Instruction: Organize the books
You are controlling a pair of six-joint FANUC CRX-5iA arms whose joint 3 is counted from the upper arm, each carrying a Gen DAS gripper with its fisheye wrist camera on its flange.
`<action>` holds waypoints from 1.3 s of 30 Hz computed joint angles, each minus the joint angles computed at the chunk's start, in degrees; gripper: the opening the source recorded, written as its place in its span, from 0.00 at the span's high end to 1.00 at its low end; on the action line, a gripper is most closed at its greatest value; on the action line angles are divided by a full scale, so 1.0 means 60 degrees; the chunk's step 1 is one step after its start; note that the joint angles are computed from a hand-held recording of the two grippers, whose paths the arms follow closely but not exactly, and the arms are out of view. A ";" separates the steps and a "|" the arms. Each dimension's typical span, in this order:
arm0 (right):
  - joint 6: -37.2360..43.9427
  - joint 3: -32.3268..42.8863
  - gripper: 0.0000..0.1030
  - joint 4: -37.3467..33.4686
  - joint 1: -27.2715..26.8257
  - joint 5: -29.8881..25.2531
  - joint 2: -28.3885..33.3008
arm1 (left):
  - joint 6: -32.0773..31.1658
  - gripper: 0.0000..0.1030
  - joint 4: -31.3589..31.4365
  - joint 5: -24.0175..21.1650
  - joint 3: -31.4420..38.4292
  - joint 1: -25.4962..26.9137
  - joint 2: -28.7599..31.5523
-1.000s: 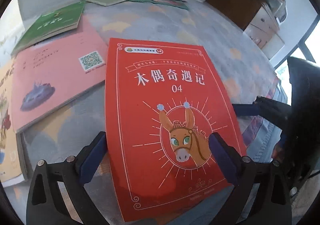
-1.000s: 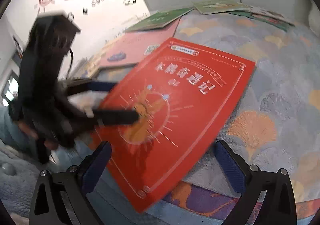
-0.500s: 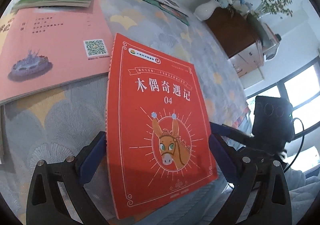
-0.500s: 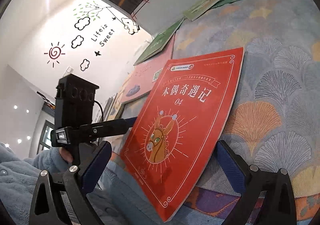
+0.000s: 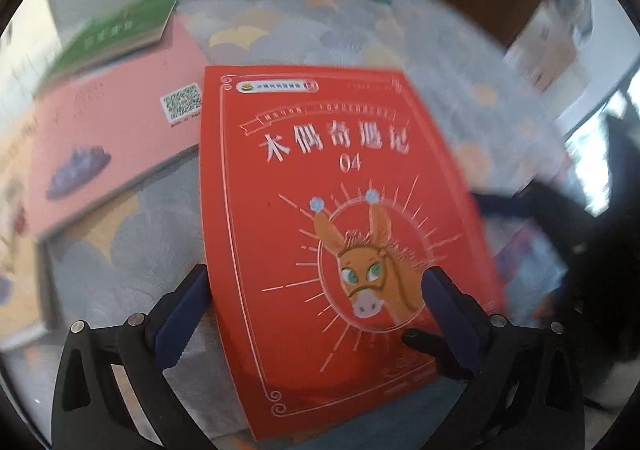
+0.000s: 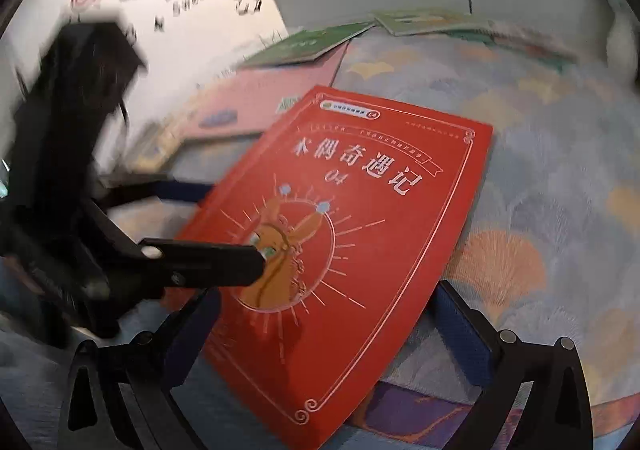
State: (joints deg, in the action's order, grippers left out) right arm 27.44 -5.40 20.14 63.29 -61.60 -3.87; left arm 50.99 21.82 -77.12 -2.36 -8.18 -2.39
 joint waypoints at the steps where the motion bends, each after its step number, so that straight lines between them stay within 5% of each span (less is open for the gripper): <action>1: 0.0219 0.0234 0.00 0.0262 0.0169 -0.0538 0.0309 | 0.0191 0.01 -0.0152 0.0043 0.0059 -0.0064 -0.0013; 6: -0.0238 -0.0423 0.00 0.1014 0.0398 -0.0371 0.0061 | -0.0074 0.01 0.0215 0.0063 -0.0168 0.0164 -0.0088; 10: -0.0565 -0.0723 0.00 0.1001 0.0322 0.0135 -0.0202 | -0.0162 0.01 0.1962 -0.0461 -0.0674 0.1034 0.0006; 13: -0.1409 -0.1652 0.00 0.0719 0.0007 0.1839 -0.1164 | 0.0106 0.01 0.3441 -0.0882 -0.1209 0.1733 0.0192; 16: -0.1872 -0.2394 0.00 0.0315 -0.0320 0.3452 -0.1839 | 0.0285 0.02 0.3707 -0.0997 -0.1359 0.1849 0.0175; 20: -0.0589 -0.2599 0.12 -0.1517 -0.0814 0.5061 -0.2242 | 0.0276 0.01 0.3841 -0.1198 -0.1360 0.1782 0.0202; 23: 0.0179 -0.2170 0.16 -0.1963 -0.0889 0.4677 -0.1984 | 0.0378 0.01 0.3683 -0.1158 -0.1363 0.1764 0.0116; 26: -0.0116 -0.1929 0.49 -0.1729 -0.0925 0.3995 -0.1736 | 0.0537 0.11 0.3136 -0.0877 -0.1208 0.1605 -0.0062; 27: -0.0552 -0.1969 0.68 -0.1323 -0.0891 0.3764 -0.1713 | 0.0589 0.27 0.3005 -0.0805 -0.1153 0.1548 -0.0057; 28: -0.0788 -0.1997 0.76 -0.1067 -0.0841 0.3483 -0.1733 | 0.0718 0.33 0.2688 -0.0672 -0.1043 0.1462 -0.0116; 31: -0.0952 -0.1703 0.79 -0.0353 -0.0581 0.2478 -0.1406 | 0.0800 0.48 0.1836 -0.0212 -0.0910 0.1334 -0.0428; 39: -0.0773 -0.0896 0.79 0.0360 -0.0162 0.1676 -0.0444 | -0.0543 0.49 0.0989 0.0045 -0.0890 0.1860 -0.1053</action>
State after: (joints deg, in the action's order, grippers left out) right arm 22.80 -10.78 22.30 62.32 -51.55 -6.54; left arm 47.74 27.76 -76.85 -7.71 2.98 -8.71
